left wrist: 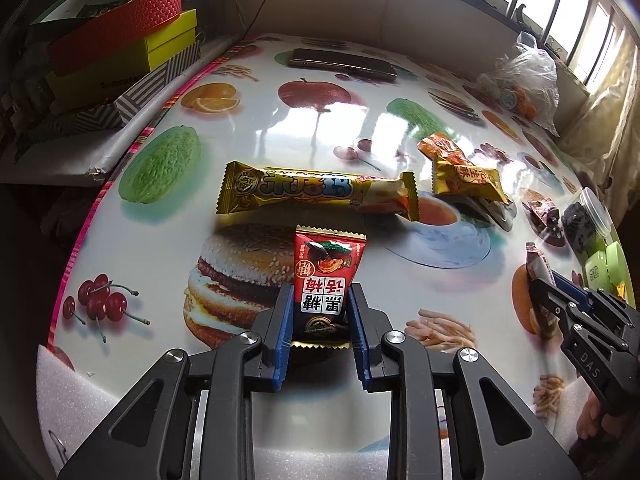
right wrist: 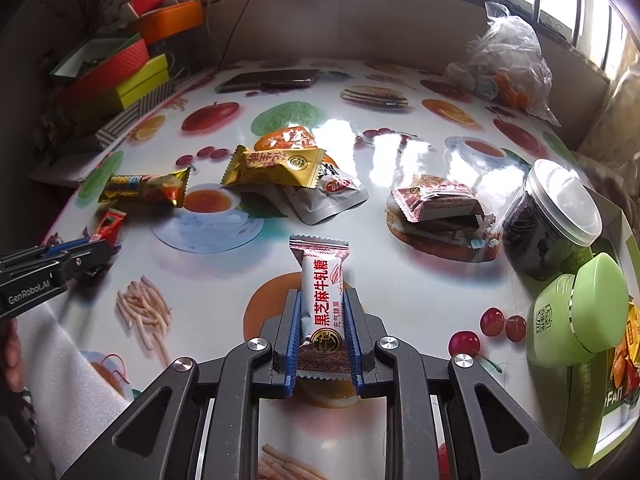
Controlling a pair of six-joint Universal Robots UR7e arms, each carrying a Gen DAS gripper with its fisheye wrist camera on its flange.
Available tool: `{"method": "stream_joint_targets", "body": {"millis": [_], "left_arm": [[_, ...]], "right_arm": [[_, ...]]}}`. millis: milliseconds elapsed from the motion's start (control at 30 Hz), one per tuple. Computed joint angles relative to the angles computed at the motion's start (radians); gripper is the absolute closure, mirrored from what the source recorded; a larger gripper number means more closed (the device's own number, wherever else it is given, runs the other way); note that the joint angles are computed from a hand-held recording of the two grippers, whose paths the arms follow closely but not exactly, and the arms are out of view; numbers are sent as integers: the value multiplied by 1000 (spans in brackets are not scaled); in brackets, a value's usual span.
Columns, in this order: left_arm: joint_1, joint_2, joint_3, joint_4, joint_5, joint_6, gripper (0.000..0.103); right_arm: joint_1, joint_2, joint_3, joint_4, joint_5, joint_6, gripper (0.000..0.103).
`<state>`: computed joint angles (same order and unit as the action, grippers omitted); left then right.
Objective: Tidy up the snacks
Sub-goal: 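Lift both held packets and carry them over the green box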
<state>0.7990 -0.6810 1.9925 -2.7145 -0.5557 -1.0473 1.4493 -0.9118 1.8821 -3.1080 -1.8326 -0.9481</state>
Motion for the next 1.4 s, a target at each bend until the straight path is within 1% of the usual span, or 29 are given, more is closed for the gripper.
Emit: {"method": "stream_joint_targets", "body": {"millis": [67, 433, 833, 967, 1133, 1400], "left_arm": [[-6, 7, -11, 19, 4, -3, 76], [-45, 52, -66, -43, -21, 90, 76], [-79, 96, -133, -67, -55, 159, 76], [-89, 121, -170, -80, -67, 185, 76], [-99, 158, -226, -111, -88, 244, 76], [-110, 218, -327, -126, -131, 338, 76]], "right_arm": [[-2, -5, 3, 0, 5, 2, 84], [-11, -55, 29, -2, 44, 12, 84], [-23, -118, 55, -19, 75, 29, 84], [-28, -137, 55, -19, 80, 42, 84], [-40, -166, 54, -21, 91, 50, 84], [-60, -208, 40, -17, 105, 88, 84]]}}
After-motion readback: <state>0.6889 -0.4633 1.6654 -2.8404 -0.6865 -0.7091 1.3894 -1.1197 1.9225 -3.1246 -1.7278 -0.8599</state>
